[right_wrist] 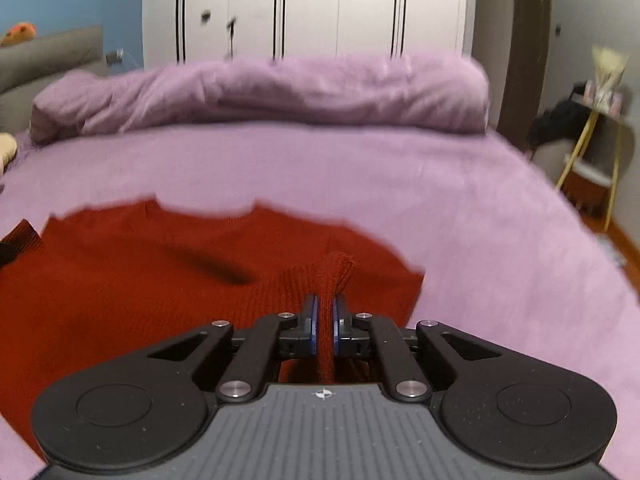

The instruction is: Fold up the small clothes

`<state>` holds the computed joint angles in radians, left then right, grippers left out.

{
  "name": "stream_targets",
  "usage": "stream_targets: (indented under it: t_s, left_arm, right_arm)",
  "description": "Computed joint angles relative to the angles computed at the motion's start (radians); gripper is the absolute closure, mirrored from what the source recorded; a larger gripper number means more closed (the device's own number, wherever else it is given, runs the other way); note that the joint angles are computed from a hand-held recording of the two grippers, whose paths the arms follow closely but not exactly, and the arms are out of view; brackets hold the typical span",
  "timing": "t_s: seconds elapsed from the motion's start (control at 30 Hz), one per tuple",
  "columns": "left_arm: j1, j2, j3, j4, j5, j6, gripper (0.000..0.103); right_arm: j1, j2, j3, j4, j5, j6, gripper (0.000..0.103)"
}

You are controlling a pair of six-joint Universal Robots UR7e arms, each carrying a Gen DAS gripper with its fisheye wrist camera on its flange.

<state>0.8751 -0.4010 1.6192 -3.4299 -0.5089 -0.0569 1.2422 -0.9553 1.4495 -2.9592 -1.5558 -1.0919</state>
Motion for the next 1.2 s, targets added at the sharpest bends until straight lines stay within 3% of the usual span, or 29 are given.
stream_targets:
  t_s: [0.1,0.3,0.37,0.47,0.5,0.57,0.63,0.7,0.77,0.83,0.87,0.93,1.0,1.1,1.2]
  left_arm:
    - [0.008,0.050,-0.124,-0.086,0.044,0.145,0.096]
    - [0.056,0.238,-0.503,-0.148,0.129,0.428,0.096]
    - [0.080,0.284,-0.591,-0.028,0.165,0.375,0.095]
    - [0.100,0.290,-0.598,0.151,0.203,0.142,0.090]
    - [0.096,0.288,-0.578,0.133,0.199,0.108,0.088]
    - [0.082,0.278,-0.515,0.010,0.124,0.132,0.084]
    - [0.071,0.258,-0.447,-0.022,0.034,0.072,0.077]
    - [0.072,0.265,-0.436,-0.034,-0.070,0.037,0.058]
    - [0.079,0.312,-0.511,0.007,-0.082,0.052,0.055]
    - [0.089,0.362,-0.594,0.036,-0.049,0.081,0.055]
    - [0.094,0.377,-0.623,0.065,-0.012,0.071,0.055]
    - [0.106,0.390,-0.637,0.046,0.024,0.094,0.055]
    - [0.117,0.379,-0.600,-0.033,0.004,0.155,0.057]
    - [0.126,0.353,-0.542,-0.105,-0.018,0.156,0.063]
    - [0.127,0.343,-0.531,-0.100,-0.022,0.168,0.063]
  right_arm:
    - [0.021,0.021,-0.022,-0.072,0.035,0.026,0.097]
    - [0.083,0.200,-0.232,-0.162,-0.040,0.099,0.097]
    - [0.095,0.268,-0.319,-0.169,-0.076,0.111,0.097]
    - [0.093,0.334,-0.414,-0.111,-0.124,0.138,0.096]
    - [0.097,0.357,-0.444,-0.094,-0.174,0.143,0.096]
    - [0.102,0.383,-0.463,-0.135,-0.236,0.167,0.095]
    - [0.094,0.346,-0.391,-0.163,-0.183,0.259,0.091]
    - [0.074,0.271,-0.275,-0.079,-0.021,0.366,0.091]
    - [0.050,0.223,-0.209,0.089,0.171,0.431,0.091]
    - [0.043,0.227,-0.208,0.254,0.256,0.459,0.092]
    - [0.047,0.240,-0.218,0.293,0.243,0.461,0.091]
    - [0.051,0.265,-0.224,0.254,0.193,0.398,0.092]
    - [0.043,0.292,-0.262,0.189,0.137,0.352,0.095]
    - [0.014,0.305,-0.327,0.119,0.095,0.375,0.096]
    - [-0.025,0.303,-0.376,0.085,0.117,0.422,0.100]
